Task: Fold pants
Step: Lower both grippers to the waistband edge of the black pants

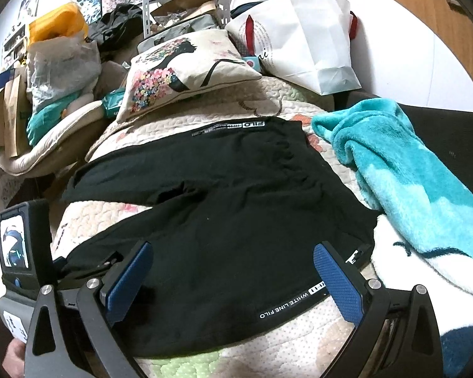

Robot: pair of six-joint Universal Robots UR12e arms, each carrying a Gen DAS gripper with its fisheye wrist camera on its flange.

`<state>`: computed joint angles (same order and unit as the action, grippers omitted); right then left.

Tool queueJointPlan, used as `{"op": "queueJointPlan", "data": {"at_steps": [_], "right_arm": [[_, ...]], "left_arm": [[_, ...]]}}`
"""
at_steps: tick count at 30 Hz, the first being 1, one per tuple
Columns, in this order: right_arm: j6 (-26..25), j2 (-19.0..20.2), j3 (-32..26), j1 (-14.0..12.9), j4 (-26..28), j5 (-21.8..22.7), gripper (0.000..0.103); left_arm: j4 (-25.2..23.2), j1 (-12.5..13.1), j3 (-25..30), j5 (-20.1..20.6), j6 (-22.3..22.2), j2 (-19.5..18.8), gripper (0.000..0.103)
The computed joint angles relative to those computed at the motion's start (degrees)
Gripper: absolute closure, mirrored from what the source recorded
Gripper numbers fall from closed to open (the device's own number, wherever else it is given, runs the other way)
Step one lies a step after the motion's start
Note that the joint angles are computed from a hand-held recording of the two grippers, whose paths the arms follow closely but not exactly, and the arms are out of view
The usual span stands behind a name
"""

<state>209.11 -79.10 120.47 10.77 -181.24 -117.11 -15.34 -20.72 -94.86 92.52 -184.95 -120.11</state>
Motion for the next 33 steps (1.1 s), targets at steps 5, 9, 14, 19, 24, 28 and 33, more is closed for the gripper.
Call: {"op": "queueJointPlan", "data": {"at_steps": [5, 9, 14, 19, 24, 28, 33], "right_arm": [[-0.22, 0.02, 0.05, 0.02, 0.0, 0.07, 0.0], [-0.36, 0.12, 0.02, -0.02, 0.51, 0.09, 0.0], [-1.58, 0.59, -0.06, 0.39, 0.93, -1.16, 0.0], [-3.49, -0.43, -0.13, 0.16, 1.55, -0.59, 0.0], [-7.27, -5.09, -1.13, -2.9, 4.95, 8.79, 0.0], [-12.58, -6.14, -4.31, -6.12, 8.67, 14.95, 0.0], [-18.02, -1.72, -12.06, -10.89, 16.3, 20.74, 0.0]], "left_arm": [[-3.04, -0.08, 0.3, -0.49, 1.45, 0.45, 0.0], [-5.79, 0.67, 0.22, -2.78, 1.0, 1.32, 0.0], [-4.74, 1.11, -2.09, -4.31, 2.35, 4.12, 0.004], [1.18, 3.96, -4.29, -11.19, 3.6, 7.73, 0.004], [0.15, 8.31, -2.1, -21.02, 3.45, 9.14, 0.016], [-4.45, 10.16, 2.34, -24.24, 3.31, 7.54, 0.033], [-16.26, 11.45, 10.62, -26.68, 2.2, 2.6, 0.033]]}}
